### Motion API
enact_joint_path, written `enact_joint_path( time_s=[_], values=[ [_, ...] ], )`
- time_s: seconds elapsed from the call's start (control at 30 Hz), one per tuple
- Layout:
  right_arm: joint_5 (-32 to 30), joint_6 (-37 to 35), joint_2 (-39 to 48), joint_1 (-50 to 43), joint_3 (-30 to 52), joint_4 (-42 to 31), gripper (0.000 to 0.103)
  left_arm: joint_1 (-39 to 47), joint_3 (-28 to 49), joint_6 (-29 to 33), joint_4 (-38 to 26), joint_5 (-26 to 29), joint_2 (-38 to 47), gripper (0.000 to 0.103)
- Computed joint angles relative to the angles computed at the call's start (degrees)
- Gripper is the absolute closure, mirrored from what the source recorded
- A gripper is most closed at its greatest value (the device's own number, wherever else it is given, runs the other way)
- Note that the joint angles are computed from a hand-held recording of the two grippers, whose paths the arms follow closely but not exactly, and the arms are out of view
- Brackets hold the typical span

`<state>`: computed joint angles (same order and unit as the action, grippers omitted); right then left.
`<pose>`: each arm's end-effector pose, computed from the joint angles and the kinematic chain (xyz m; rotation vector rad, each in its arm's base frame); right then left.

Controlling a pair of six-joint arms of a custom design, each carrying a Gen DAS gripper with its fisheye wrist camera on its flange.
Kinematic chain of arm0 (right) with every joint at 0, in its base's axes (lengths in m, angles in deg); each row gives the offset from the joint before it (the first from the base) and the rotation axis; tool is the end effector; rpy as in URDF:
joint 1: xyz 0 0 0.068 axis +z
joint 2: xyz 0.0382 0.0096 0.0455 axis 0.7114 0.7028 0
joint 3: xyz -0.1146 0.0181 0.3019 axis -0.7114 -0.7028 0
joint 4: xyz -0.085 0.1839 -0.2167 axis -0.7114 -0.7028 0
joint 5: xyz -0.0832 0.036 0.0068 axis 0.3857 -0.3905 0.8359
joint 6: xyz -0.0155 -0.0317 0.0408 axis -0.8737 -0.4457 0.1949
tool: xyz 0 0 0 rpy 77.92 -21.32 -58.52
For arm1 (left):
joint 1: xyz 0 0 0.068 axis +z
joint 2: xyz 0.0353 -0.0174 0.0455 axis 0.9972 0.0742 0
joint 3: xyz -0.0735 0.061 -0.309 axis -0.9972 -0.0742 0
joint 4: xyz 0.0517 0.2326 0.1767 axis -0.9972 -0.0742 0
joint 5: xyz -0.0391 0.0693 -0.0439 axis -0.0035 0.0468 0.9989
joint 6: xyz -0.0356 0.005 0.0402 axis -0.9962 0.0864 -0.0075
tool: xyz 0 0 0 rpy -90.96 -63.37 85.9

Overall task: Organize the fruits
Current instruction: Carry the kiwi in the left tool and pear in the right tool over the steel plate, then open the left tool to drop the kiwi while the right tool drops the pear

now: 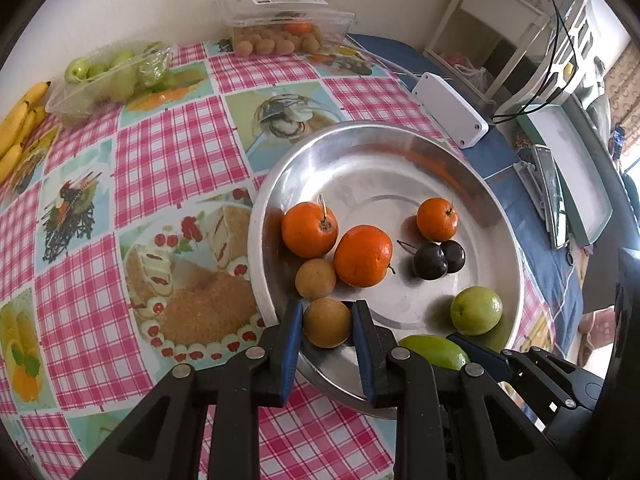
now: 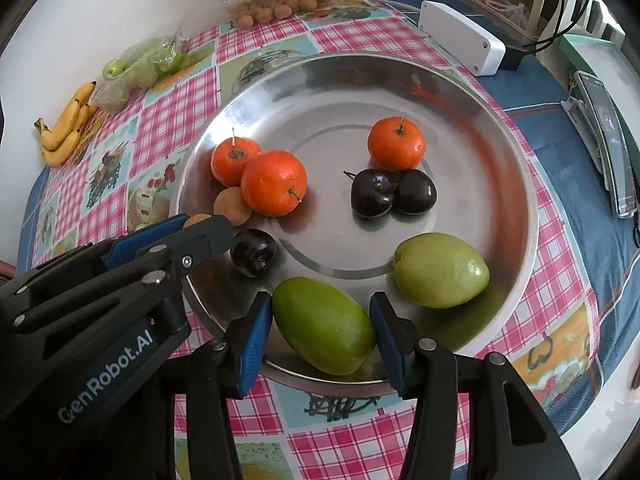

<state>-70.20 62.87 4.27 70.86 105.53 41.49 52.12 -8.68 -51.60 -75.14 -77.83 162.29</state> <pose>0.2123 0.1020 0.1735 0.0119 2.8342 0.2343 0.2415 -0.1626 0.1913 0.1600 2.7371 -0.3906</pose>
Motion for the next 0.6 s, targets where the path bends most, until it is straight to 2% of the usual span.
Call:
enact_joint_path(
  time_s=[0.2,0.33,0.4,0.6],
  values=[
    [0.0,0.3,0.3,-0.4,-0.1,0.0,0.050,-0.1,0.1,-0.1,-0.8,0.9,-0.4,0.073],
    [-0.3,0.1,0.2,-0.8,0.0,-0.1,0.050,0.0,-0.2,-0.3,-2.5,0.4,-2.8,0.066],
    [0.2,0.4,-0.5,-0.5,0.1,-0.5,0.051,0.4,-0.4,-0.6,-3.7,-0.1,-4.2,0.061],
    [1.0,1.0,-2.7,0.3,0.2,-1.6,0.051,2.5,-1.5,-3.0,-8.5,-4.4,-8.2,0.034]
  ],
)
